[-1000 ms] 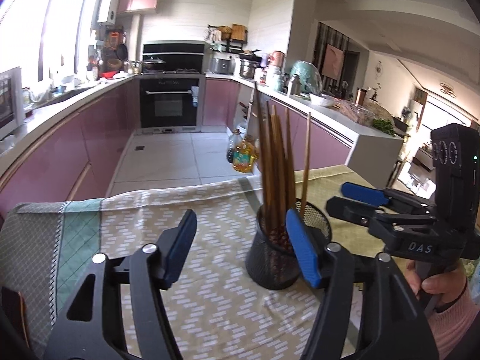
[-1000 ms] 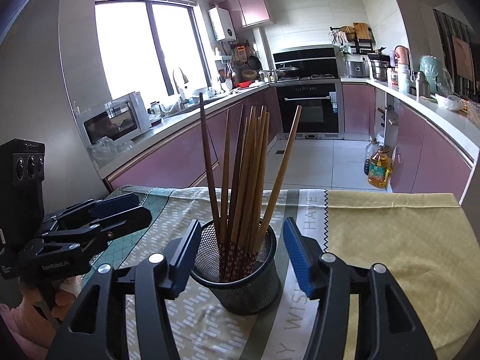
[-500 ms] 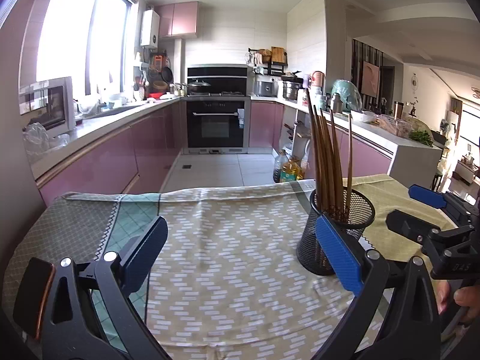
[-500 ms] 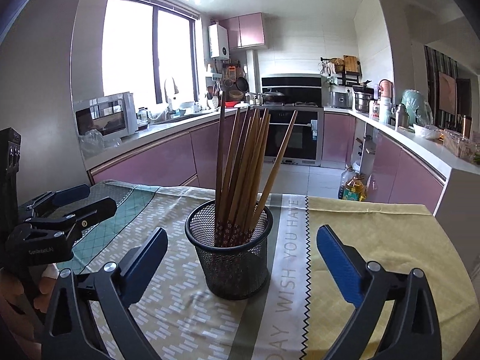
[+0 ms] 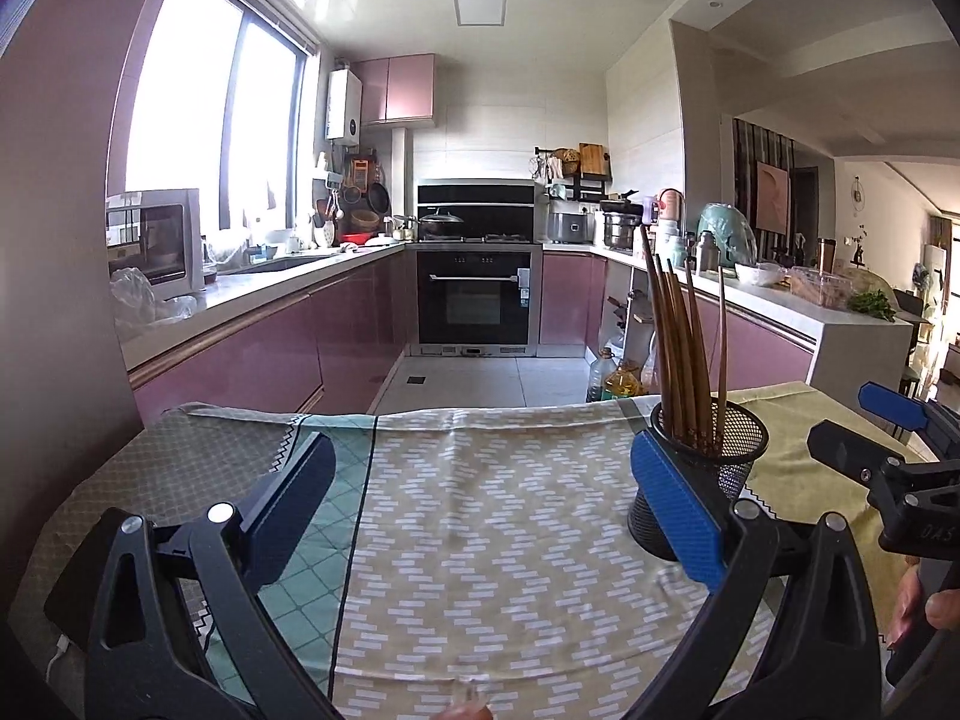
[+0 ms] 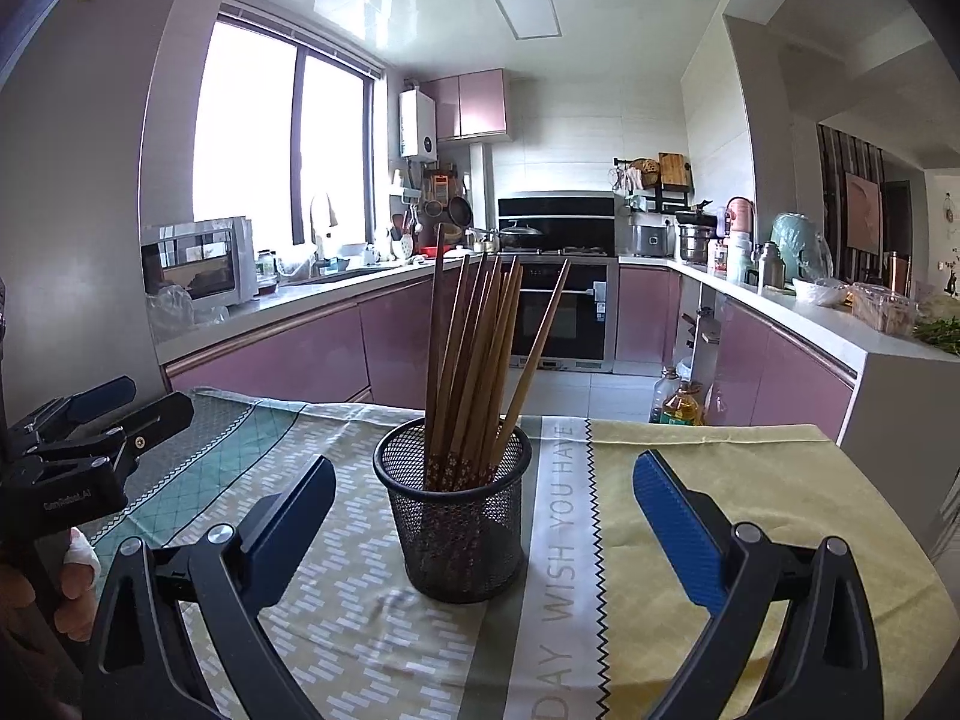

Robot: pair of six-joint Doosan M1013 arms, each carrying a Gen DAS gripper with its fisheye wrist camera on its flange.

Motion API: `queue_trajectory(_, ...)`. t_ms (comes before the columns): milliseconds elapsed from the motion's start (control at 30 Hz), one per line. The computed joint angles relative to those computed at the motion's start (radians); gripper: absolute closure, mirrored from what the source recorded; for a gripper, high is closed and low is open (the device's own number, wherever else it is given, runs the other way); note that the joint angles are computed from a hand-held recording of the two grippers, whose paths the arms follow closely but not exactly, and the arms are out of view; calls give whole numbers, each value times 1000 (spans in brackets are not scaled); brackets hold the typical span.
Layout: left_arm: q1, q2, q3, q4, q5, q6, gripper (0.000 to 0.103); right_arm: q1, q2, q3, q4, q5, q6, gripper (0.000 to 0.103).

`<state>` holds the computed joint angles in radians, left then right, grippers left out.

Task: Organize utensils

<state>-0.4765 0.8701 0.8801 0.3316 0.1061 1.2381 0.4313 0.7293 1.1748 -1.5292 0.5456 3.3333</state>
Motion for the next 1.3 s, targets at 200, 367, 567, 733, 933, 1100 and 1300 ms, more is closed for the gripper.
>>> queue_trajectory(200, -1, -13, 25, 212, -15, -219, 6, 6, -6, 13, -51, 16, 51, 7)
queue_trajectory(367, -3, -25, 49, 504, -28, -505, 6, 9, -10, 21, -73, 20, 72, 7)
queue_trajectory(567, -4, -34, 65, 707, -30, -714, 6, 12, -12, 27, -86, 22, 86, 7)
queue_trajectory(733, -4, -40, 75, 849, -32, -857, 6, 11, -12, 27, -92, 22, 98, 7)
queue_trajectory(933, -5, -42, 81, 994, -33, -1002, 6, 12, -11, 26, -86, 24, 89, 7)
queue_trajectory(1100, -5, -44, 83, 1088, -30, -1096, 6, 13, -10, 25, -83, 23, 88, 7)
queue_trajectory(1300, -5, -45, 86, 1135, -29, -1143, 6, 13, -9, 26, -92, 26, 97, 7)
